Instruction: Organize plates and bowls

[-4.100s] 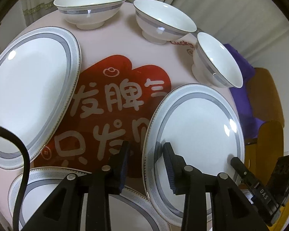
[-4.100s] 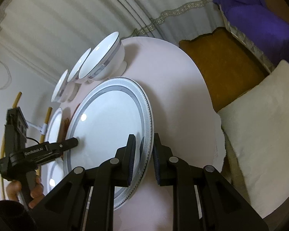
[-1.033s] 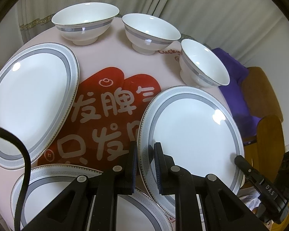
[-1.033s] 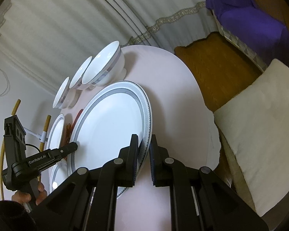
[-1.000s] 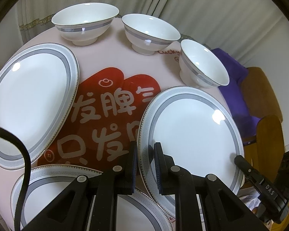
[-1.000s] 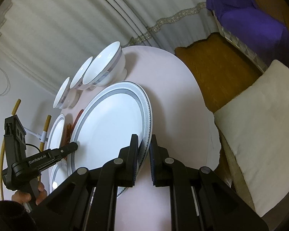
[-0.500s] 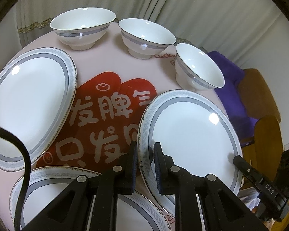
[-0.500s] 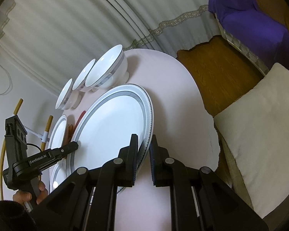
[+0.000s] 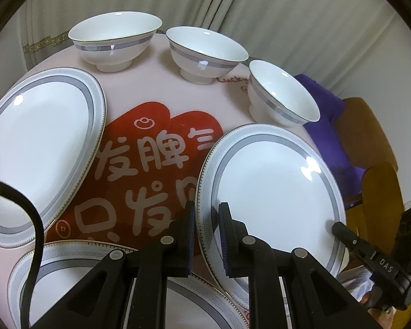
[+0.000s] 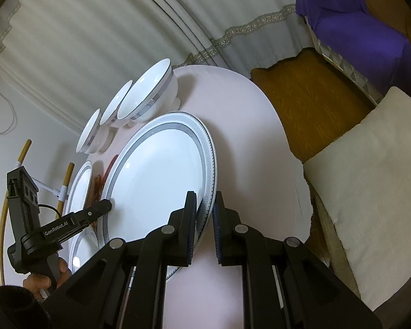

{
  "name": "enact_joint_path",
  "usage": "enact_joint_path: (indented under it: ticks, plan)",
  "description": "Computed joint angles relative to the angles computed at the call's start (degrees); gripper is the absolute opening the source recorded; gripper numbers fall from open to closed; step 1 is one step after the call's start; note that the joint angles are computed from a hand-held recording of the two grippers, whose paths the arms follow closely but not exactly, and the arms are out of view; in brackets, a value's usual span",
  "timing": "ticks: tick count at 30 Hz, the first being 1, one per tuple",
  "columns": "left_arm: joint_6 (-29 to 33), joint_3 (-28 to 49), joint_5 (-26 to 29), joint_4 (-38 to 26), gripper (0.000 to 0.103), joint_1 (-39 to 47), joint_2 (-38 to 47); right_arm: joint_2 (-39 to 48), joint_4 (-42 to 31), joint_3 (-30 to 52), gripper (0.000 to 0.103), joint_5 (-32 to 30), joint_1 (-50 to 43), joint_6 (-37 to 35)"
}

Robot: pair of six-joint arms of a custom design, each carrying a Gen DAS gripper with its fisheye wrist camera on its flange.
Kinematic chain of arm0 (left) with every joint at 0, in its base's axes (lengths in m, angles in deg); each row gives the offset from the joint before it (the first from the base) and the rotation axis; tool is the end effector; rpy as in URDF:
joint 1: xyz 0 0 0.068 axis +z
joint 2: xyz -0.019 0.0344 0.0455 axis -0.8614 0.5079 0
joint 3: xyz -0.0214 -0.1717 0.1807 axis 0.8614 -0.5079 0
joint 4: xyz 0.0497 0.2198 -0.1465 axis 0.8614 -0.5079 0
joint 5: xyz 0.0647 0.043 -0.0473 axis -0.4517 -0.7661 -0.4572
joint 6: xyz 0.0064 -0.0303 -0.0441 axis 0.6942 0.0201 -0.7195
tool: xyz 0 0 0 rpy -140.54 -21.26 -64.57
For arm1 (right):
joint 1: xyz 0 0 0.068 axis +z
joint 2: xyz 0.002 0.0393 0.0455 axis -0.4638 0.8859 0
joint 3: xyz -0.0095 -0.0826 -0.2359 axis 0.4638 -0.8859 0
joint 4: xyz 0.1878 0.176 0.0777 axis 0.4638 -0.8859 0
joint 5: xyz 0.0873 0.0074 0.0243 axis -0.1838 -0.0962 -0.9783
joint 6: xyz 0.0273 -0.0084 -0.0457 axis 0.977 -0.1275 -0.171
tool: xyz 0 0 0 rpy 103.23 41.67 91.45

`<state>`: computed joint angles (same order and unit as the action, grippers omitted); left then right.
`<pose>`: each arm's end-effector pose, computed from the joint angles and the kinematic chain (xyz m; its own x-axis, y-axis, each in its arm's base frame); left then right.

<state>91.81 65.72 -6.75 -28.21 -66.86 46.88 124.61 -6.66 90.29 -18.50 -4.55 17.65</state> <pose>0.3210 -0.0591 0.1836 -0.8062 0.3933 -0.4420 0.5560 0.7590 -0.3388 0.1567 0.0562 0.1240 -0.4396 0.8069 -0.3946 0.6294 0.5902 0.5055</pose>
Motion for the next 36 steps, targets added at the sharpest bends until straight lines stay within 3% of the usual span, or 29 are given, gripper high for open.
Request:
enact_joint_path:
  ticks: [36]
  plan:
    - [4.29,-0.82,3.34,-2.98,0.011,4.59,-4.17,-1.07,1.18,0.50,0.012,-0.96,-0.23,-2.55]
